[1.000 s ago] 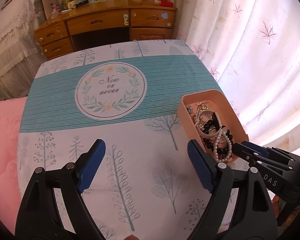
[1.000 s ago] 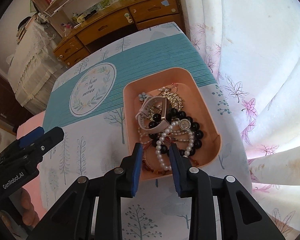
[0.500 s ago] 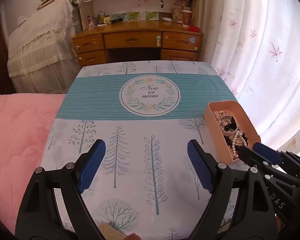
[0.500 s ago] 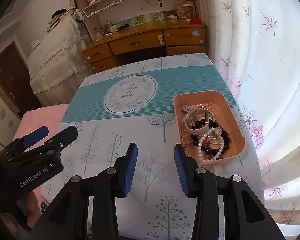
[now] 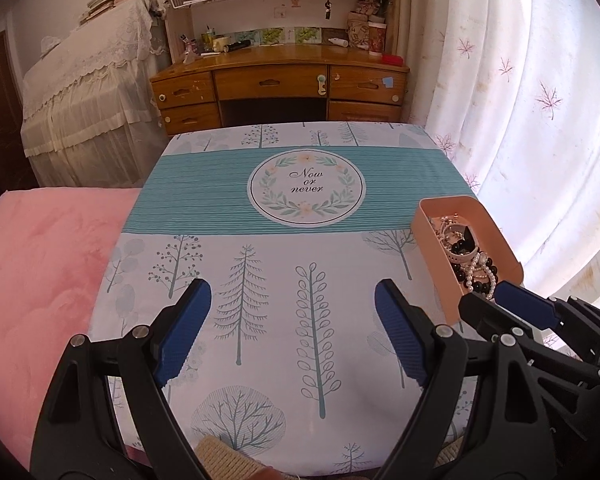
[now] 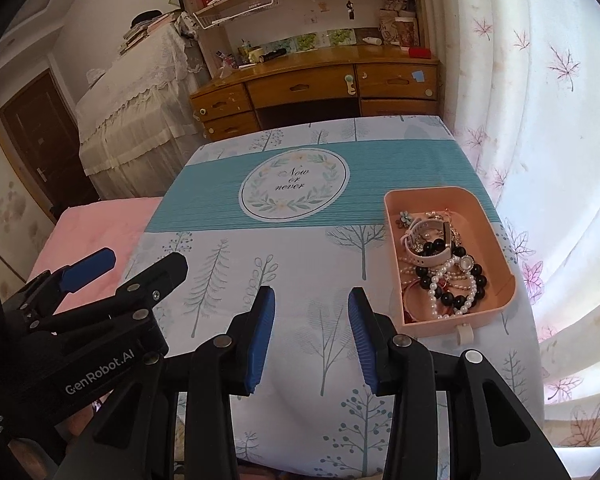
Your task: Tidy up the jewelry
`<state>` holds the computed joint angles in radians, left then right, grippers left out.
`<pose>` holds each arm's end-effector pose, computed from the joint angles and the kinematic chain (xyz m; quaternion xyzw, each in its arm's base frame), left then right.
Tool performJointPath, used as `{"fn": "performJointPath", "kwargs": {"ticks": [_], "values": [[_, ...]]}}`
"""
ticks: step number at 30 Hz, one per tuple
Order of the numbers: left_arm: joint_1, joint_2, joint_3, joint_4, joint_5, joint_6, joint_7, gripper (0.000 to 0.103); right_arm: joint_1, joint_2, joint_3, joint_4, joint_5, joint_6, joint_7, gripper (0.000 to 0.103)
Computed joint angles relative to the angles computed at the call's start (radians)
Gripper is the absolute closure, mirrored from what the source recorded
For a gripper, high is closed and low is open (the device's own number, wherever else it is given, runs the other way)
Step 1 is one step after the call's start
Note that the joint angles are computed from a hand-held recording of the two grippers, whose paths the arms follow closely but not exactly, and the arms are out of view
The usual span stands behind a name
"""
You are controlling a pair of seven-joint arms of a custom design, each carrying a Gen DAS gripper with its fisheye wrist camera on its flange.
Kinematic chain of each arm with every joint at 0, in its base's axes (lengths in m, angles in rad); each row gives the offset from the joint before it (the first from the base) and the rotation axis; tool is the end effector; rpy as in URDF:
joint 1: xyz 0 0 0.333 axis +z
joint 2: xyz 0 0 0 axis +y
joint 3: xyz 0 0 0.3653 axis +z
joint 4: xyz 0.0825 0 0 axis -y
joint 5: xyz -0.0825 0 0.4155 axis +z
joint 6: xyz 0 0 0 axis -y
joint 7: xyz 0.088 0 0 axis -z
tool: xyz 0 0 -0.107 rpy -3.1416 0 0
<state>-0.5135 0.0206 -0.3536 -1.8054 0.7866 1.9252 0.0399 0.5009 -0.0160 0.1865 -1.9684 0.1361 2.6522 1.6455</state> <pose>0.4376 -0.4364 0.5940 -0.7802 0.5077 -0.1885 0.3130 0.4882 0.3970 0.5958 -0.8111 0.4719 -0.0893 0.3337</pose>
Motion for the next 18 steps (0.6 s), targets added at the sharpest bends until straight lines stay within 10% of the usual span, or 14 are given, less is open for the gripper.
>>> {"fn": "performJointPath", "kwargs": {"ticks": [18], "values": [[-0.002,-0.004,-0.002,-0.002,-0.021,-0.021,-0.015,0.021,0.003,-0.012,0.005,-0.008,-0.005,0.004,-0.008,0.064]]}}
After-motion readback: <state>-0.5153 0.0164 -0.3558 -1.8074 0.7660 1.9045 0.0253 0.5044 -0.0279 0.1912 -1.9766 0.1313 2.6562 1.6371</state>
